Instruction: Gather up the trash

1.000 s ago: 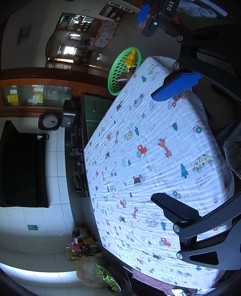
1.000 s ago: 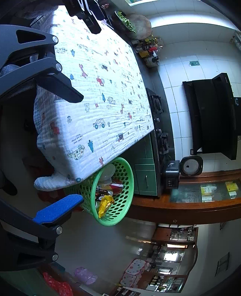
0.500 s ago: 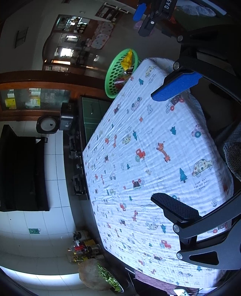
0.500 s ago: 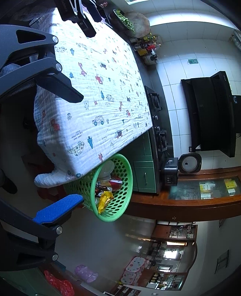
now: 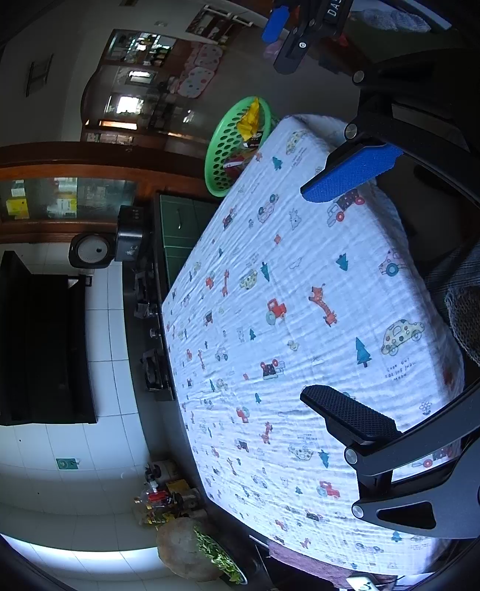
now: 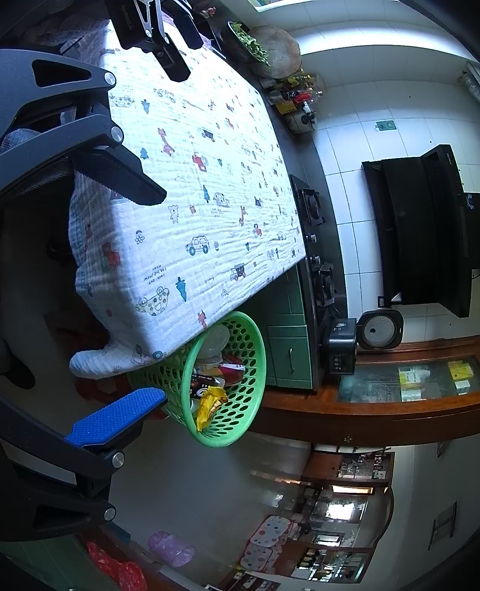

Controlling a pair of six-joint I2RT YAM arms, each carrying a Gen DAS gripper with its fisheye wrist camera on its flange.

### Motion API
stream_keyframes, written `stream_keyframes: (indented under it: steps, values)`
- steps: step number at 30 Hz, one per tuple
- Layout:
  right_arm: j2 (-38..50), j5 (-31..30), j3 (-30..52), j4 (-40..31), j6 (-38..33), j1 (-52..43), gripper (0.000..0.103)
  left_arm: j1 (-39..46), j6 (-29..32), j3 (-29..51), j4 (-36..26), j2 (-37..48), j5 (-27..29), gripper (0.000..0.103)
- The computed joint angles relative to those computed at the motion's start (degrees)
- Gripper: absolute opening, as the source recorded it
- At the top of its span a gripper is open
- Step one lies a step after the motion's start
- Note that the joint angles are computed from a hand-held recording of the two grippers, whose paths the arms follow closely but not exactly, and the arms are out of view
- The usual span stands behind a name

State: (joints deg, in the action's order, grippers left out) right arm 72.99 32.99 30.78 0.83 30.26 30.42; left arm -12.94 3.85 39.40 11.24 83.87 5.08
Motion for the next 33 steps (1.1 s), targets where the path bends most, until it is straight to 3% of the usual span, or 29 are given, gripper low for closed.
stream_keyframes:
  steps: [33]
  values:
    - [1.0,-0.3,0.2,0.8,-0.3,0.6,0.096,0.0,0.1,-0.6,0.0,-0.4,-0.3,0.098]
